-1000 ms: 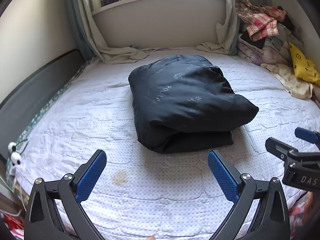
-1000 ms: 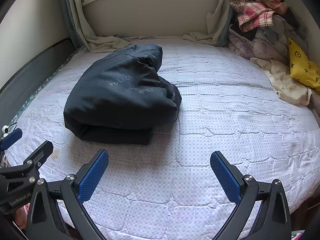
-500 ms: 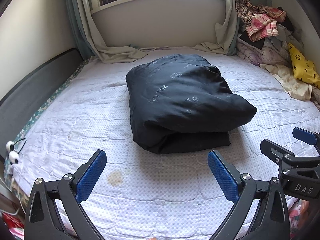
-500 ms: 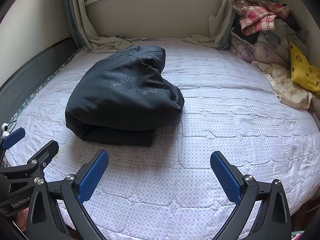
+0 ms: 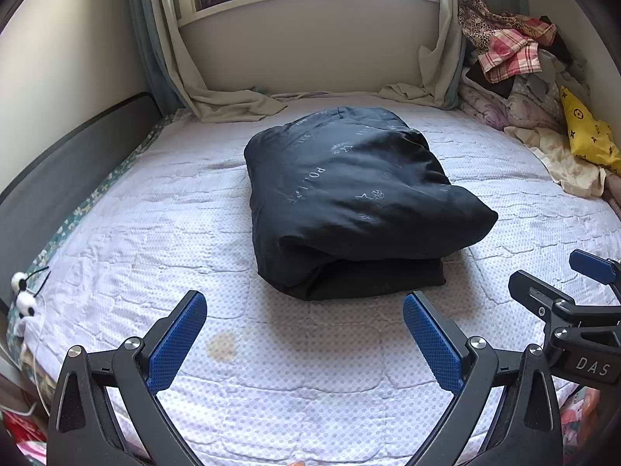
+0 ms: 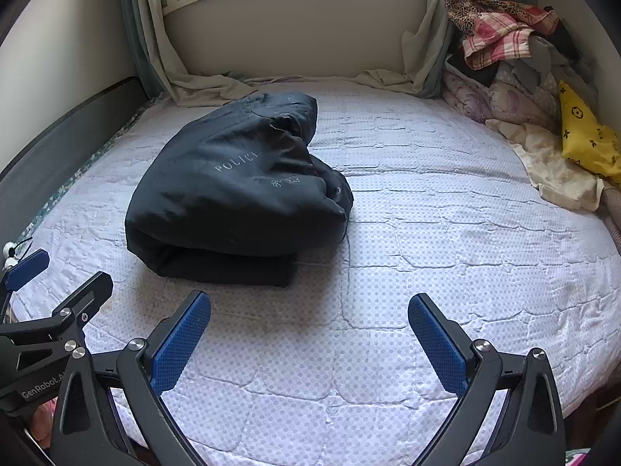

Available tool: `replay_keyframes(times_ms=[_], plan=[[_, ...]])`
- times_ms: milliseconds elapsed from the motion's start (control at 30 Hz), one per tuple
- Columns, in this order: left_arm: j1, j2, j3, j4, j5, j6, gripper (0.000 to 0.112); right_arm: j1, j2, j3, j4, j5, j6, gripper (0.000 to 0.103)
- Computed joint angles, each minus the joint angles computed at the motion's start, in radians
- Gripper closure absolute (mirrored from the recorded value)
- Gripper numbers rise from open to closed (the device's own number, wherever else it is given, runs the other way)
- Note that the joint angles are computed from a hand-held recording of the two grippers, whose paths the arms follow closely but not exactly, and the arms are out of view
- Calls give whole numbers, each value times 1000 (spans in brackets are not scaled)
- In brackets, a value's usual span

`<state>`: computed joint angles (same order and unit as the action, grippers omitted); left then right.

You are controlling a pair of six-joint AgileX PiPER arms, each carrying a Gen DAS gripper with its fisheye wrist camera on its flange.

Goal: Fold large clothes

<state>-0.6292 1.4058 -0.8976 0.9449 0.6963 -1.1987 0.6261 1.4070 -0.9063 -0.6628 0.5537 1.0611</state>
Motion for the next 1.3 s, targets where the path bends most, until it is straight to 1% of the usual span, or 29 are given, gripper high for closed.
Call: replay_keyframes(times_ms=[533, 1300], plan=[[14, -13, 4, -5, -3, 14, 10, 7, -10, 3, -8, 9, 12, 2], [17, -22, 7, 12, 8, -7, 10, 7, -10, 5, 2, 12, 5, 2]])
